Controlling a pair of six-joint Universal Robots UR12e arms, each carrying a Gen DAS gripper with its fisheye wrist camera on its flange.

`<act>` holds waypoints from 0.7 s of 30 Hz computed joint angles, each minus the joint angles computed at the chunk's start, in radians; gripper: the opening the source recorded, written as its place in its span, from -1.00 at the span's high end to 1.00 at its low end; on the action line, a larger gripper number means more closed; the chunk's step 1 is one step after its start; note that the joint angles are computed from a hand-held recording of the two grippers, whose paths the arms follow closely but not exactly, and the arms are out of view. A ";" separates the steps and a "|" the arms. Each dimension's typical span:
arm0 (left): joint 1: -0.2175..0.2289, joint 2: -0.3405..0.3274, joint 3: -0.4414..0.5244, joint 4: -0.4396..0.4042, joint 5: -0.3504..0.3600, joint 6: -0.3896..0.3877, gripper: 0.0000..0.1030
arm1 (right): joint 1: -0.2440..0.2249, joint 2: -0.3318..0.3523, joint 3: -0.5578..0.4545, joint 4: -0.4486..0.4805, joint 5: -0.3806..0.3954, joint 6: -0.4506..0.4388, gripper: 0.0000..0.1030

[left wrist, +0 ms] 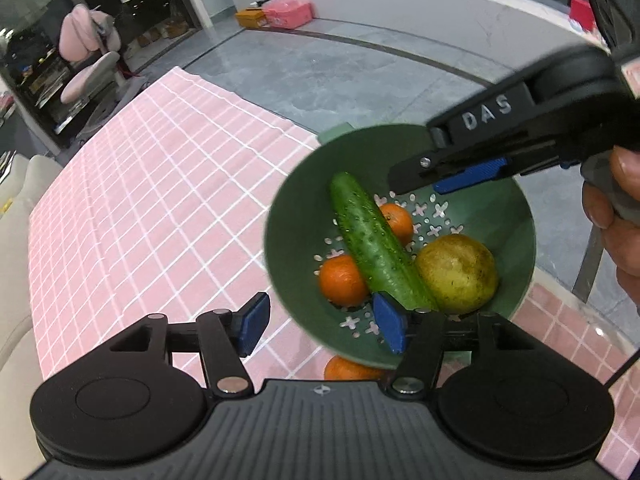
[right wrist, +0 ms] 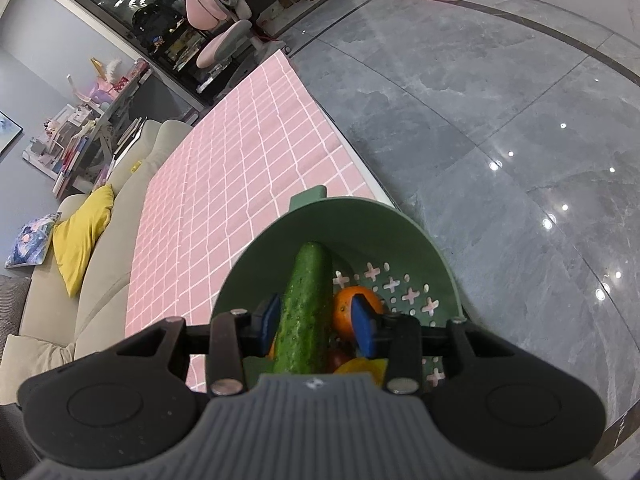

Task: Organize fruits
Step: 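Move both open tools back toward the remaining fruits on the table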

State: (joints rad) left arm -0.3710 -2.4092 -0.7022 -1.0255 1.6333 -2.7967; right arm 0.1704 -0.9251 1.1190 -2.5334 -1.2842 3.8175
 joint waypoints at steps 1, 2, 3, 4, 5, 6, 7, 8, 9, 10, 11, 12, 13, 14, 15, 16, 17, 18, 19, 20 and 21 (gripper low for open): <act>0.002 0.012 -0.017 0.013 0.002 -0.006 -0.37 | 0.001 -0.005 0.006 -0.003 -0.002 -0.002 0.27; 0.004 0.024 -0.035 0.027 0.007 -0.011 -0.37 | 0.002 -0.010 0.012 -0.008 -0.005 -0.007 0.27; 0.006 0.041 -0.060 0.046 0.010 -0.022 -0.37 | 0.003 -0.016 0.018 -0.012 -0.009 -0.014 0.27; 0.009 0.055 -0.083 0.063 0.010 -0.036 -0.37 | 0.004 -0.023 0.024 -0.016 -0.013 -0.024 0.27; 0.012 0.072 -0.108 0.082 0.009 -0.054 -0.37 | 0.006 -0.029 0.031 -0.020 -0.019 -0.035 0.27; 0.017 0.091 -0.139 0.103 0.006 -0.078 -0.37 | 0.009 -0.037 0.038 -0.024 -0.025 -0.049 0.27; 0.021 0.109 -0.168 0.122 0.005 -0.098 -0.37 | 0.011 -0.043 0.044 -0.028 -0.029 -0.061 0.27; 0.024 0.126 -0.195 0.138 0.004 -0.114 -0.37 | 0.013 -0.049 0.048 -0.030 -0.033 -0.073 0.27; 0.029 0.143 -0.224 0.154 0.001 -0.132 -0.37 | 0.017 -0.056 0.054 -0.033 -0.037 -0.086 0.26; 0.034 0.161 -0.252 0.167 -0.001 -0.150 -0.37 | 0.020 -0.064 0.062 -0.034 -0.041 -0.100 0.24; 0.038 0.178 -0.282 0.180 -0.001 -0.169 -0.37 | 0.024 -0.071 0.070 -0.035 -0.042 -0.113 0.21; 0.041 0.194 -0.307 0.190 0.004 -0.188 -0.37 | 0.028 -0.079 0.080 -0.036 -0.045 -0.127 0.20; 0.043 0.209 -0.332 0.201 0.009 -0.204 -0.37 | 0.031 -0.087 0.088 -0.033 -0.048 -0.141 0.20; 0.045 0.226 -0.361 0.214 0.014 -0.224 -0.37 | 0.036 -0.094 0.095 -0.028 -0.052 -0.158 0.20; 0.047 0.241 -0.388 0.227 0.021 -0.240 -0.37 | 0.041 -0.101 0.103 -0.025 -0.056 -0.175 0.20; 0.048 0.256 -0.409 0.236 0.032 -0.254 -0.37 | 0.045 -0.108 0.112 -0.023 -0.062 -0.194 0.20; 0.049 0.270 -0.434 0.249 0.046 -0.272 -0.37 | 0.050 -0.115 0.120 -0.020 -0.069 -0.208 0.20; 0.050 0.284 -0.456 0.258 0.058 -0.290 -0.37 | 0.054 -0.122 0.129 -0.017 -0.074 -0.217 0.20; 0.051 0.298 -0.480 0.267 0.065 -0.306 -0.37 | 0.058 -0.128 0.138 -0.012 -0.071 -0.225 0.19; 0.052 0.311 -0.499 0.271 0.066 -0.318 -0.37 | 0.061 -0.134 0.145 -0.006 -0.068 -0.235 0.19; 0.054 0.325 -0.524 0.280 0.064 -0.330 -0.37 | 0.066 -0.138 0.151 0.000 -0.072 -0.245 0.19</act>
